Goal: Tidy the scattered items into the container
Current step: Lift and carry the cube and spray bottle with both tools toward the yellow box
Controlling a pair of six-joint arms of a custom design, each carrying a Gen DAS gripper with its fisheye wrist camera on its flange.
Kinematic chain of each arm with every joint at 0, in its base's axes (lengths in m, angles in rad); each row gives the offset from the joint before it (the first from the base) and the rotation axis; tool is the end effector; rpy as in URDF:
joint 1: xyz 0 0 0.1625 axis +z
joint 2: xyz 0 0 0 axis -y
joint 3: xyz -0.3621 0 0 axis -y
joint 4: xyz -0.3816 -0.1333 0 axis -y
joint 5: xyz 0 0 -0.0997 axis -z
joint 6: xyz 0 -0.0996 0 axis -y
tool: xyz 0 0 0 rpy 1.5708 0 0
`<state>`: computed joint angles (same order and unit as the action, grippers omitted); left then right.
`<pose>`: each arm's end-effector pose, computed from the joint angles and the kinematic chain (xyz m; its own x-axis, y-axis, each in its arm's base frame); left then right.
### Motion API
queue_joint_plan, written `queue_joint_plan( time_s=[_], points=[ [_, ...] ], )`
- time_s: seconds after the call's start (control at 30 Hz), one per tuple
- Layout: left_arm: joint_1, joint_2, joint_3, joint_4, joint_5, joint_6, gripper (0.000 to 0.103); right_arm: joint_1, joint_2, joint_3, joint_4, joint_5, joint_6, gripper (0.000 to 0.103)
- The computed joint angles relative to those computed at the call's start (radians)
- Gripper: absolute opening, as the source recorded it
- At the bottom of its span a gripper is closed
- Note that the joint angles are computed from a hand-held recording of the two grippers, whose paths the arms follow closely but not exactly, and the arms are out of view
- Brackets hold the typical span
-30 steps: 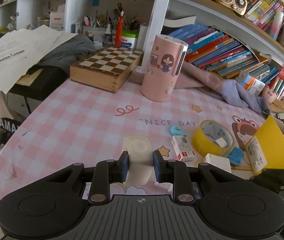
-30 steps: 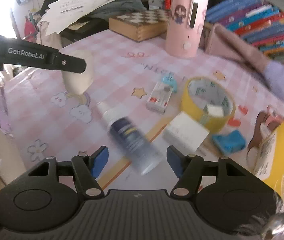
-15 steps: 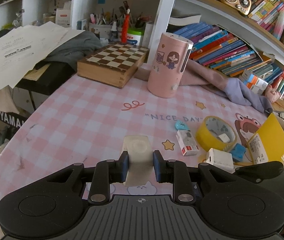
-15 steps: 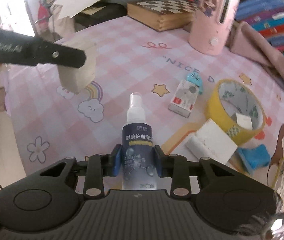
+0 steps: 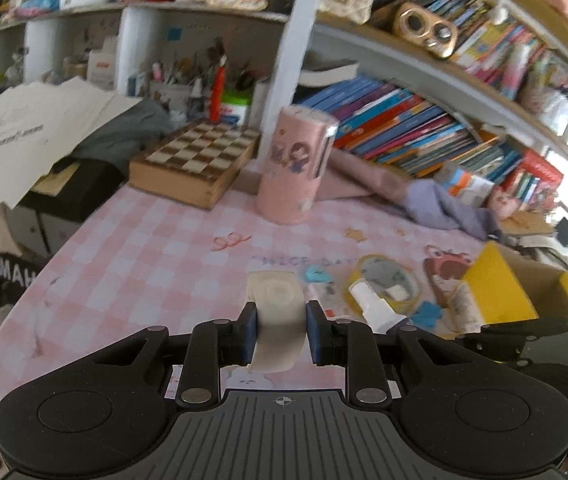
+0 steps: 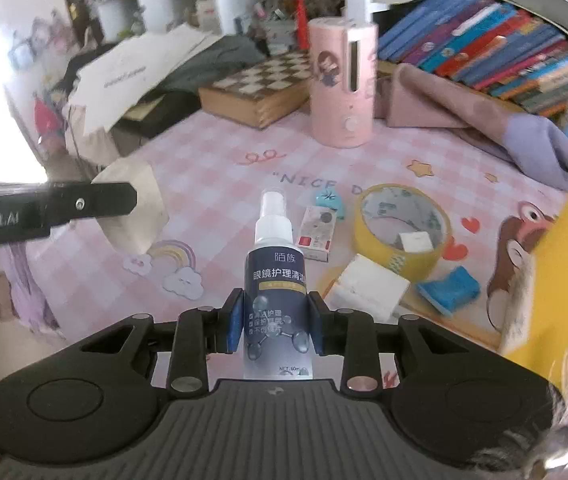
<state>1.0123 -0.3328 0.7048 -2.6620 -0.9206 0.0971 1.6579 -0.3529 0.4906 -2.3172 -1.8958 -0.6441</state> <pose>-0.2730 -0.8022 0.1481 -0.8435 0.1451 -0.5171 0.4827 0.6269 -0.6115 0.1754 -0.8415 0.2148 -0.7248 -0.4112 0.5528 -0.6335 0.7132 -0.2999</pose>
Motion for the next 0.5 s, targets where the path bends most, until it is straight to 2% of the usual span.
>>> queue_joint_plan(
  time_s=[0.23,0.5],
  points=[
    [-0.027,-0.14,0.251,-0.138,-0.052,0.022,0.024,0.019,-0.206,0.376,-0.225,-0.018,0.054,0.031],
    [-0.055,-0.301,0.526,-0.215,-0.095,-0.01,0.024,0.038,-0.394,0.711,-0.412,-0.065,0.122,0.031]
  ],
)
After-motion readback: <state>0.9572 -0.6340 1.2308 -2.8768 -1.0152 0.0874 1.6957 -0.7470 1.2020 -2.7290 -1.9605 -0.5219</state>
